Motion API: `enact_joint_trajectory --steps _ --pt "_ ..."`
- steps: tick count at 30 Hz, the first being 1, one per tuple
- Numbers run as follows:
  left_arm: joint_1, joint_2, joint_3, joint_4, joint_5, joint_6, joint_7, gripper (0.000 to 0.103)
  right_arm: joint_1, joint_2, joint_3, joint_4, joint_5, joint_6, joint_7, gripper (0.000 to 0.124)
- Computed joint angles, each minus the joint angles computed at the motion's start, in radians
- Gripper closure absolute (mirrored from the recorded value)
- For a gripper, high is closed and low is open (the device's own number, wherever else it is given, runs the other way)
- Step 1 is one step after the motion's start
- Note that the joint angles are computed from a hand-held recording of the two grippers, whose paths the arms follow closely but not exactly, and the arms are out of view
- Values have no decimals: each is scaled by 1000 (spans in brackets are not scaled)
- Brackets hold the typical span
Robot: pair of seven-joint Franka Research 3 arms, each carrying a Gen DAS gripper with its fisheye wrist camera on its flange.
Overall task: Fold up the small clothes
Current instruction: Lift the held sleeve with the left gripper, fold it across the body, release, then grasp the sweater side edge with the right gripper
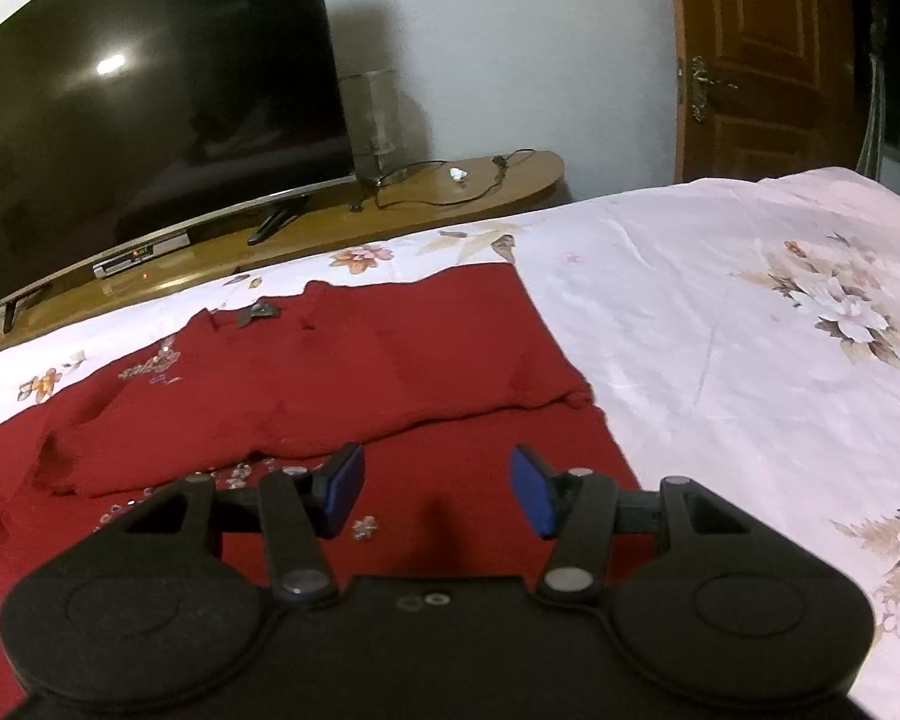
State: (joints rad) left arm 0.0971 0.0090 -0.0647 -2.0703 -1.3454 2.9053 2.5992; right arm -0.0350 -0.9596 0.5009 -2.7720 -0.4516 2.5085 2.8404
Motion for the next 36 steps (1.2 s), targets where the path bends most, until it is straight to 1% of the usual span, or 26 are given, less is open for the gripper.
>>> enact_joint_trajectory --steps 2,5,7,12,14,18,21,22,23,24,25,26,27,28,29,30,31,32,33,34,35,36 --pt "-17 -13 -15 -2 5 -1 14 98 9 -22 -13 -18 1 0 -6 70" --pt "-61 -28 -40 -7 14 2 50 98 18 -61 -32 -48 9 -5 -21 70" --pt "-92 -36 -52 -12 33 1 46 98 21 -92 -43 -70 18 -9 -27 70" --pt "-178 -29 -93 -21 102 25 3 98 29 -165 -75 -124 50 -22 -65 70" --pt "-211 -27 -109 -21 108 29 -14 98 28 -191 -86 -141 62 -24 -84 70" --pt "-279 -24 -146 -18 104 67 -16 98 24 -244 -110 -176 87 -25 -128 70" --pt "-326 -15 -171 -15 144 82 -45 98 21 -280 -127 -202 109 -27 -165 70" --pt "-340 -8 -180 -14 185 86 -74 98 20 -291 -132 -210 118 -28 -176 70" --pt "-352 5 -186 -11 270 88 -141 98 19 -301 -139 -219 126 -29 -187 69" --pt "-362 19 -190 -12 402 74 -247 98 18 -309 -145 -226 135 -29 -199 69" --pt "-368 38 -188 -5 559 27 -371 98 16 -312 -150 -229 145 -29 -209 69" --pt "-371 55 -186 4 680 -18 -468 97 15 -313 -159 -233 155 -25 -221 68" --pt "-379 70 -187 0 823 -30 -580 97 12 -310 -166 -235 165 -16 -233 68" --pt "-388 61 -190 -29 897 15 -628 97 9 -302 -176 -236 175 0 -246 67" --pt "-385 35 -205 -67 910 66 -628 97 5 -296 -179 -236 185 14 -257 66" --pt "-378 11 -216 -88 866 78 -596 92 0 -287 -184 -234 193 34 -269 65" --pt "-375 -15 -217 -102 789 69 -558 87 -5 -280 -187 -234 200 59 -281 64" --pt "-382 -46 -206 -124 700 76 -519 77 -12 -267 -188 -233 209 92 -290 63" --pt "-391 -71 -188 -147 660 99 -507 64 -19 -250 -190 -230 221 126 -297 63" --pt "-392 -101 -171 -182 663 133 -534 61 -26 -221 -195 -225 237 170 -302 63" --pt "-385 -136 -159 -221 681 159 -579 61 -30 -187 -202 -219 257 225 -307 63" --pt "-390 -169 -135 -254 668 172 -587 61 -31 -150 -208 -213 279 284 -310 63"
